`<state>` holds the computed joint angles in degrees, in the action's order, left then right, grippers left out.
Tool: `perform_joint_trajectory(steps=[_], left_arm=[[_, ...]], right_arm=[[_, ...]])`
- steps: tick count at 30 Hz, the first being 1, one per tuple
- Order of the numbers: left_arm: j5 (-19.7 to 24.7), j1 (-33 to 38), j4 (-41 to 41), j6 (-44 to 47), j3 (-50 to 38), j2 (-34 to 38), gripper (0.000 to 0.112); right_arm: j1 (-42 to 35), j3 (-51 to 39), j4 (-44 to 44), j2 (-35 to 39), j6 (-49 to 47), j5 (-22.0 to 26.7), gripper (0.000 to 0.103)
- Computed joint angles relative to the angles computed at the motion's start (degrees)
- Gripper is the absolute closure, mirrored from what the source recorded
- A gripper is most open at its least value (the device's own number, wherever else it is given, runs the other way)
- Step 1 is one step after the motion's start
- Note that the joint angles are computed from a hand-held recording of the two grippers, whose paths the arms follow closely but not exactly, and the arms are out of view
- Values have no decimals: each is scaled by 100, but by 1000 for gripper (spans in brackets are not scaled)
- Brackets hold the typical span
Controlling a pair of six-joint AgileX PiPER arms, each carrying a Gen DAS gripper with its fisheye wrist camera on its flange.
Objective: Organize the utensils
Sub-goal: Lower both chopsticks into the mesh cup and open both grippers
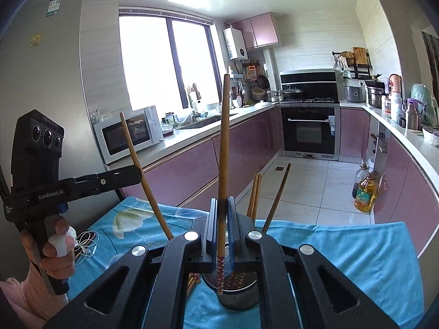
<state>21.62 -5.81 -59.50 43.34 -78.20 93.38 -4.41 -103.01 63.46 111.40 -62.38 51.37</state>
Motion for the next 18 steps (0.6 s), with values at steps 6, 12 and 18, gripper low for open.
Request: perform_joint_trajectory(steps=[6,12,18], left_arm=[[14,-155,1242,-1109,-553,302,106],[217,-286,2185,-1900,-990,746,106],[360,-354,2692,-2268,-1189,1052,106]], right_arm=[[-29,-344,2,305,220,-15,97],[-17,-419,31,431,276,-120,97],[-61,-403,272,508,253,-218,97]])
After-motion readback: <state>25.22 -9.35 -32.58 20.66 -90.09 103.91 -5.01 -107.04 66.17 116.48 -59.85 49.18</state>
